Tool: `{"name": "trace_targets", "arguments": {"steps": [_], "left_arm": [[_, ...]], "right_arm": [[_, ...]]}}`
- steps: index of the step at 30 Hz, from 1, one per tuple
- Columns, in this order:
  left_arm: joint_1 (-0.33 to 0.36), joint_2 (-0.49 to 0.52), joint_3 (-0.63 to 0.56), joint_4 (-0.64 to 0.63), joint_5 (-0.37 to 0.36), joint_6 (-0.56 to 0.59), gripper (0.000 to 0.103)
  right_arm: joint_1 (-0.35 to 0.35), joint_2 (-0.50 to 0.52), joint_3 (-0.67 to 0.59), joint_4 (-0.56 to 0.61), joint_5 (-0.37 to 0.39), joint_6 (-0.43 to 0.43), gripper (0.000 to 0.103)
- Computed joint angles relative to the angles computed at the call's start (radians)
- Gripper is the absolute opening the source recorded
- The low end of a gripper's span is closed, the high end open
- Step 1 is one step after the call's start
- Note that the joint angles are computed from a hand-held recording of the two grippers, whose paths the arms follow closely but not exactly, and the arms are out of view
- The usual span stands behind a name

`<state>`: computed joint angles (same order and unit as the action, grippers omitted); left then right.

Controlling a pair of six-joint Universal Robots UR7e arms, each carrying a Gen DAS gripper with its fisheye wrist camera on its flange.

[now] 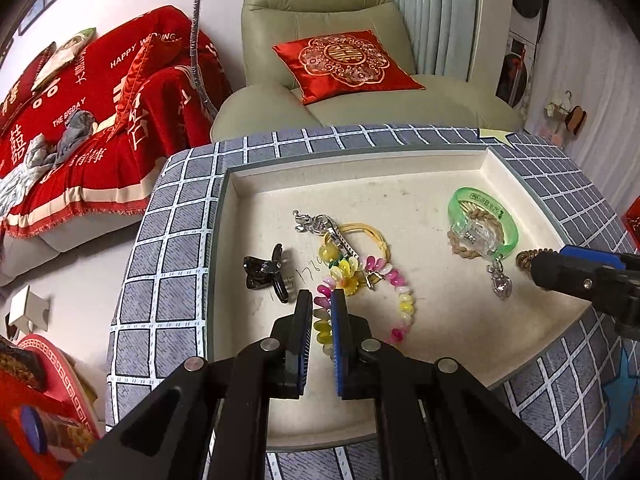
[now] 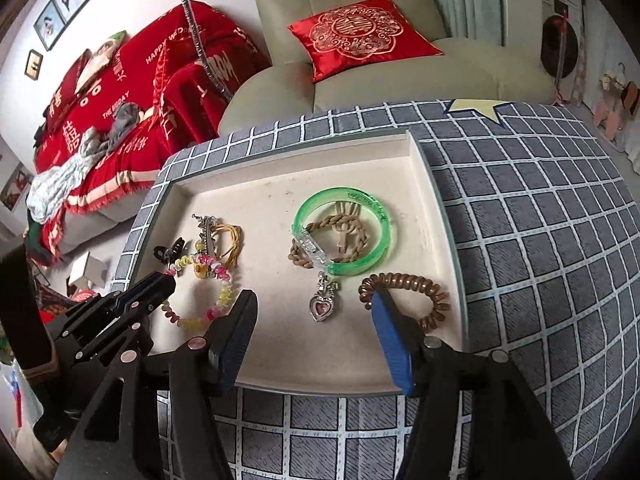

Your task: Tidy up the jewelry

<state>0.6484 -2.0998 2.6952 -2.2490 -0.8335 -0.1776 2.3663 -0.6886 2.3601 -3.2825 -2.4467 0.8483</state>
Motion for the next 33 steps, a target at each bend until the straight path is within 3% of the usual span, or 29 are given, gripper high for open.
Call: {"name": "trace_targets", "arguments": {"steps": [7, 14, 21, 22, 23, 24, 33], "left_arm": [[0.019, 0.084, -0.012, 0.003, -0.019, 0.008, 0.025], [-0.002, 0.079, 0.003, -0.009, -0.004, -0.003, 0.025], [0.023, 0.098, -0.014, -0.036, -0.019, 0.003, 0.026], [0.026, 0.100, -0.015, -0.036, -0.022, 0.003, 0.036], [0.025, 0.101, -0.016, -0.033, -0.019, -0.003, 0.093], [0.003, 0.086, -0.002, -0.031, 0.019, -0.030, 0.103], [-0.085, -0.032, -0.001, 0.084, 0.058, -0.073, 0.103]], "right_arm": [[0.006, -0.016, 0.013, 0.014, 0.002, 0.029, 0.064], [0.020, -0.035, 0.029, 0.019, -0.015, 0.050, 0.064], [0.017, -0.035, 0.036, 0.013, -0.019, 0.058, 0.064], [0.018, -0.034, 0.037, 0.010, -0.021, 0.061, 0.064], [0.019, -0.034, 0.038, 0.008, -0.021, 0.064, 0.064], [0.019, -0.034, 0.040, 0.006, -0.022, 0.065, 0.064], [0.028, -0.038, 0.043, 0.031, -0.039, 0.087, 0.064]]}}
